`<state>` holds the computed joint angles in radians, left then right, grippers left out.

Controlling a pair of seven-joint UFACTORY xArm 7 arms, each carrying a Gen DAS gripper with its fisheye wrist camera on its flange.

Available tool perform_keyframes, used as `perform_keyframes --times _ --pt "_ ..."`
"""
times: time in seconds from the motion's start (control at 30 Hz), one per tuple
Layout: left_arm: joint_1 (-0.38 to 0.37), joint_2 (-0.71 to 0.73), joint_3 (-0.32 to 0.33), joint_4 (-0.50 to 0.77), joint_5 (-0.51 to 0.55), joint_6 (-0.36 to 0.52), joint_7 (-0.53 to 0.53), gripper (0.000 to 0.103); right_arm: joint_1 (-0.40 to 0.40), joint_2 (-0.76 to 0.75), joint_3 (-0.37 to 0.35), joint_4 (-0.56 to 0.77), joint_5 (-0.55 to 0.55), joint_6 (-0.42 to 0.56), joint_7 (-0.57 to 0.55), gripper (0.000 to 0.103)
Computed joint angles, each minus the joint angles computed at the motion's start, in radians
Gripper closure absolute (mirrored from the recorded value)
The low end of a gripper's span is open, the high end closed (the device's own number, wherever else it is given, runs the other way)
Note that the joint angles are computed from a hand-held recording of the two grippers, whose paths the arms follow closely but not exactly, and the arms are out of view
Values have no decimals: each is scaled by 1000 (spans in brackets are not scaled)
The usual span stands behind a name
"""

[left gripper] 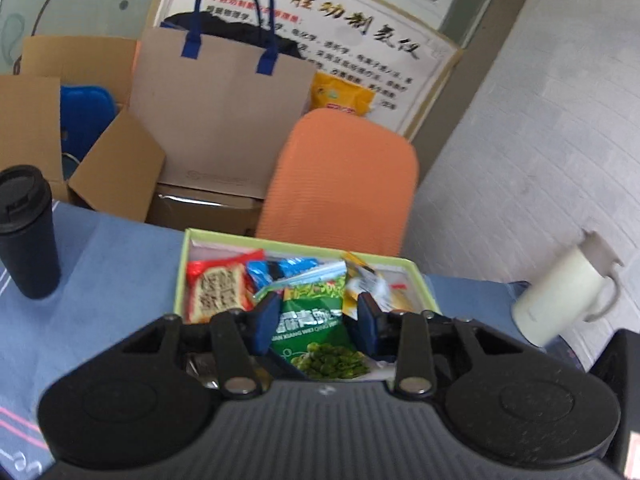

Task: Organize snacks
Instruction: 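Carry the green pea bag into the green box and release it, then grasp the round cookie packet with brown label using the left gripper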

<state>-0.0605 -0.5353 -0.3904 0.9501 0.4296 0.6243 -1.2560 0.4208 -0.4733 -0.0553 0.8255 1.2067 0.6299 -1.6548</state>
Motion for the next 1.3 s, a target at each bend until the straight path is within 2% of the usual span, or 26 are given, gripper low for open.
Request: perform_keyframes --times 0.07,0.2,0.23,0.27,0.3,0.33,0.43,0.5,0.57,0.67,0.7,0.77,0.87,0.9,1.0,1.1,1.17,1.23,1.3 --pt "6 38 32 -5 2 -20 35 67 -3 112 15 90 -25 23 78 84" --pt "17 103 73 -41 10 -66 58 68 -32 270 76 192 -82 -2 151 84" --pt "22 110 78 -57 17 -83 51 64 -42 303 89 213 -109 5 180 84" --pt "19 107 92 -84 12 -124 46 57 -51 326 99 224 -120 8 191 82" --pt "17 94 102 -115 4 -162 36 50 -59 337 108 227 -124 4 193 80" --pt "28 83 100 -135 8 -186 22 46 -68 342 113 228 -128 10 196 73" --pt "60 17 84 -187 20 -258 -6 45 -97 338 106 231 -83 74 184 67" --pt "79 -54 66 -210 5 -278 -23 41 -116 307 92 218 -36 105 153 56" --pt "112 -143 22 -218 3 -250 -41 40 -130 234 71 173 21 114 85 36" --pt "125 -274 -38 -225 -26 -151 -60 38 -138 84 22 63 105 105 -16 24" --pt "124 -314 -59 -232 -39 -113 -75 37 -146 43 -6 34 110 122 -34 22" --pt "101 -384 -97 -253 -75 -38 -103 36 -164 -26 -49 -17 108 147 -28 12" --pt "45 -463 -146 -308 -148 43 -180 36 -199 -124 -103 -110 31 221 23 12" --pt "21 -480 -162 -326 -176 72 -210 36 -180 -112 -108 -108 19 203 45 12" --pt "-52 -503 -211 -364 -249 151 -308 36 -211 -168 -117 -202 -58 252 89 14" --pt "-113 -488 -235 -382 -285 204 -377 36 -229 -249 -122 -300 -192 330 170 23" --pt "-135 -464 -230 -376 -276 241 -384 36 -211 -268 -107 -339 -232 328 175 29" --pt "-140 -450 -223 -360 -260 284 -398 36 -178 -283 -89 -360 -238 293 155 30" --pt "-147 -448 -204 -364 -241 283 -404 36 -135 -257 -71 -343 -228 248 148 30"
